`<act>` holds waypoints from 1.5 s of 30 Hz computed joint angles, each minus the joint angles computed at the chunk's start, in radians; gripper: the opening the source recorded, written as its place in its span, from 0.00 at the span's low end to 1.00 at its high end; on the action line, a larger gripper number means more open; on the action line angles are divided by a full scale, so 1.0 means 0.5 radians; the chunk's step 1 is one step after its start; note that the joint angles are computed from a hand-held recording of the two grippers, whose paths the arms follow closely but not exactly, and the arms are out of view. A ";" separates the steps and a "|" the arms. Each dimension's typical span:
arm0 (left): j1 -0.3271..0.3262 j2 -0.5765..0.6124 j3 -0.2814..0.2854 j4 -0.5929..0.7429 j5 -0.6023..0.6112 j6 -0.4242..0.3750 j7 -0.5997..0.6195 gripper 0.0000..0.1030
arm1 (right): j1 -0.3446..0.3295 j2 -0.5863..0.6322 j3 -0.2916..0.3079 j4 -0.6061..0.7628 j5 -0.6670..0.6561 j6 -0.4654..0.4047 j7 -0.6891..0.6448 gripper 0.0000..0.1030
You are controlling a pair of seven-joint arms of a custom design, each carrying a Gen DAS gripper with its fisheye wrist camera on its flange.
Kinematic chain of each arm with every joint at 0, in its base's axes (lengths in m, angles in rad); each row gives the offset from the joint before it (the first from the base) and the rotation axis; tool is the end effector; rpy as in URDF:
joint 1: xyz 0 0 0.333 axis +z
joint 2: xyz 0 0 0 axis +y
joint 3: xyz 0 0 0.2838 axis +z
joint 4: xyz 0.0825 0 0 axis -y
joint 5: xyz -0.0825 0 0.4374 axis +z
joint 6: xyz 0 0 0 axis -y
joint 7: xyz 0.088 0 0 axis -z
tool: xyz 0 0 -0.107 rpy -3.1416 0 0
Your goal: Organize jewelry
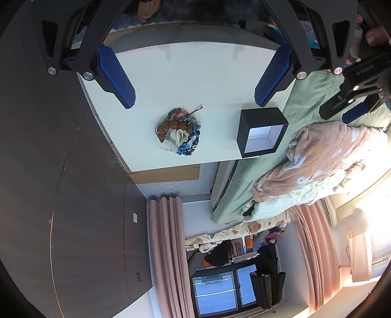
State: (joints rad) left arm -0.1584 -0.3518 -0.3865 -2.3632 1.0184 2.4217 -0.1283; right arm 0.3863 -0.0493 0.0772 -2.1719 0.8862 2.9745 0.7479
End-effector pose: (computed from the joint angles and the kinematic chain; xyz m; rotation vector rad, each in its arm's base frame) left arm 0.4603 -0.2777 0.4414 -1.9326 1.1934 -0.7211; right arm 0.5688 0.2249 0.4358 -1.9265 1.1791 -0.4331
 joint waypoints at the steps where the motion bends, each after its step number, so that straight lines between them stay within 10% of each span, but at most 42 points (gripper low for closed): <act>1: -0.004 0.023 0.024 0.010 -0.034 0.041 0.033 0.95 | -0.019 0.021 0.003 0.016 -0.135 -0.027 0.130 0.93; 17: 0.025 0.434 0.161 0.334 0.171 0.360 -0.035 0.95 | -0.233 0.377 0.074 0.407 -0.363 -0.228 0.614 0.92; 22: -0.025 0.652 0.259 0.543 0.079 0.468 0.157 0.86 | -0.366 0.559 0.118 0.660 -0.222 -0.545 0.654 0.75; 34: -0.083 0.981 0.413 0.901 -0.741 0.738 0.980 0.59 | -0.478 1.074 0.139 1.397 -0.426 -1.029 1.201 0.61; 45: -0.042 1.318 0.423 1.256 -1.574 0.835 1.674 0.41 | -0.492 1.503 0.230 1.966 -0.625 -1.097 1.469 0.58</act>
